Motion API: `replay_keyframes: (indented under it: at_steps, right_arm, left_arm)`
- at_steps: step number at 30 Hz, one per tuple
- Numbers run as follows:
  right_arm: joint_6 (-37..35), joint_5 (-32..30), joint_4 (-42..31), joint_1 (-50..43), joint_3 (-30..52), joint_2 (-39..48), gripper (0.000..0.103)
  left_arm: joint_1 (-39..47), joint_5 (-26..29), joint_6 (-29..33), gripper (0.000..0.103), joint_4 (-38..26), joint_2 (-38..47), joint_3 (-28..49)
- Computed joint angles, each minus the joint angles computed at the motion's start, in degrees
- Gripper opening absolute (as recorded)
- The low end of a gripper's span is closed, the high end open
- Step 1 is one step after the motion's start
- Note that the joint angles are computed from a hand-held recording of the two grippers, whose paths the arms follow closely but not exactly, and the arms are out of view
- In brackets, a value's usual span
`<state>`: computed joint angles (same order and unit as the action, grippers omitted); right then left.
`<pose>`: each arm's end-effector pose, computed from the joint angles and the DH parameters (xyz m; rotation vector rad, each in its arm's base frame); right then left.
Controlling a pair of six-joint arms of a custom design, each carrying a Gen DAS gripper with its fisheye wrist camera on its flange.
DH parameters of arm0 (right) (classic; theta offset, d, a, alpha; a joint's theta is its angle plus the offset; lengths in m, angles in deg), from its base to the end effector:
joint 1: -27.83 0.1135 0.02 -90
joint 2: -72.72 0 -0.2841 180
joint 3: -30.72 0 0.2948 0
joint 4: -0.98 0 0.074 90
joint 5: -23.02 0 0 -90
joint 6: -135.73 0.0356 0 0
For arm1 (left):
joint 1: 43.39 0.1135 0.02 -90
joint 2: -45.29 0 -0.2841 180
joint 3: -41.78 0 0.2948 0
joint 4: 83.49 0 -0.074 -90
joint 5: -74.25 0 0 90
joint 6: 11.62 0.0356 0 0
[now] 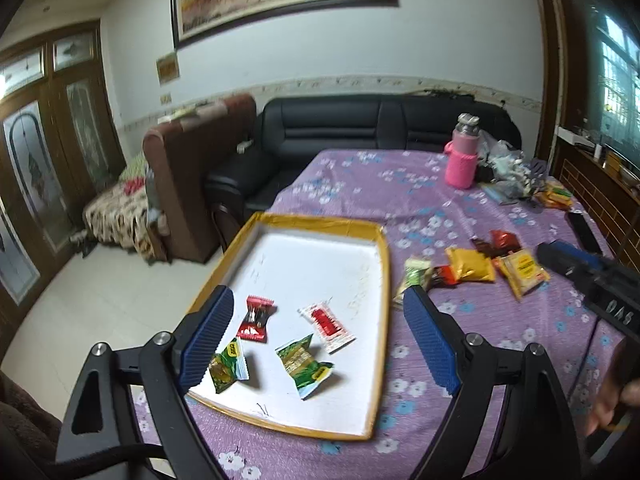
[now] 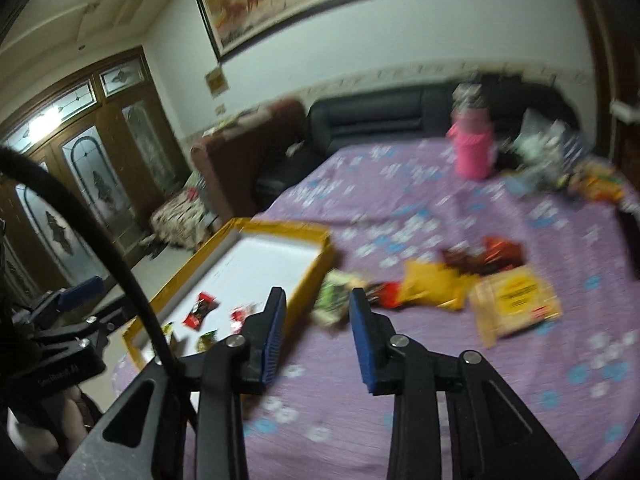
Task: Organize snacks
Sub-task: 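Carry both packets over the white tray and open both tools to drop them, then move both tools back toward the yellow cracker bag and yellow pouch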
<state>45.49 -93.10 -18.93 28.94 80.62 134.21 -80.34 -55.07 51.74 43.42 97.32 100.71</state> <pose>0.2632 0.0208 0.2486 -0.2945 2.0753 0.4910 0.1799 -0.1071 0.2996 -0.1143 2.1667 0.1971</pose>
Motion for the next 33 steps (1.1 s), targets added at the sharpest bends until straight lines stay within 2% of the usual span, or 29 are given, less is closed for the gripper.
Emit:
replay_keyframes:
  at_steps: [1,5,8,10,12,14,15,18,21,22,23,25,26,29,30,33]
  right_arm:
    - [-0.8,-1.2,-0.9,-2.2,-0.3,-2.1,0.033]
    - [-2.9,-9.8,-6.1,-15.7,0.4,-9.7,0.033]
    - [-3.9,-19.0,-9.9,-29.2,5.6,-11.7,0.033]
    - [-2.5,-23.7,-9.6,-37.9,10.1,-11.0,0.034]
    - [0.1,-27.8,-8.1,-45.5,15.8,-8.4,0.037]
    - [3.4,-28.2,-6.1,-50.7,22.1,-5.1,0.038]
    - [3.9,-27.5,-5.8,-52.0,24.6,-4.0,0.04]
    - [1.4,-23.7,-8.6,-51.7,31.7,0.5,0.055]
    - [-3.6,-17.3,-10.8,-46.3,31.8,2.8,0.056]
    - [-5.2,-15.8,-11.5,-44.4,30.4,3.2,0.056]
    - [-6.1,-14.4,-11.7,-41.8,29.0,4.6,0.056]
    - [-7.7,-13.8,-12.3,-38.4,26.6,7.8,0.056]
    - [-8.1,-12.4,-12.2,-35.4,25.5,10.5,0.056]
    - [-7.8,-8.9,-10.5,-28.0,24.0,18.8,0.056]
    - [-7.4,-7.9,-9.7,-25.5,24.1,22.3,0.056]
    - [-6.5,-4.2,-7.4,-19.7,25.4,31.9,0.055]
  left_arm:
    - [-2.7,-2.3,-1.4,0.086,-1.5,-0.7,0.8]
    - [-10.9,-5.7,-4.1,0.081,-7.2,-2.7,6.3]
    - [-18.6,-13.4,-4.9,0.081,-12.4,-2.5,13.1]
    - [-23.6,-20.4,-4.3,0.081,-15.5,-1.6,19.1]
    - [-26.3,-25.8,-2.0,0.089,-16.1,-0.5,24.5]
    - [-25.8,-27.0,3.7,0.094,-11.5,-0.6,27.2]
    - [-24.4,-25.4,7.1,0.094,-8.3,-0.9,27.9]
    - [-18.5,-18.9,13.7,0.095,-2.2,0.1,28.4]
    - [-13.6,-13.0,17.5,0.098,2.5,2.0,25.4]
    - [-10.7,-9.2,18.2,0.098,4.0,3.5,23.6]
    - [-9.8,-7.5,17.9,0.098,4.4,4.2,22.7]
    - [-4.8,1.0,17.7,0.098,7.1,7.6,20.1]
    - [-2.0,5.4,17.5,0.098,9.2,10.0,18.4]
    - [1.6,12.4,15.2,0.098,11.6,17.4,17.3]
    - [3.8,17.0,14.1,0.096,13.1,21.0,17.0]
    - [6.9,25.8,11.8,0.083,14.0,30.7,19.4]
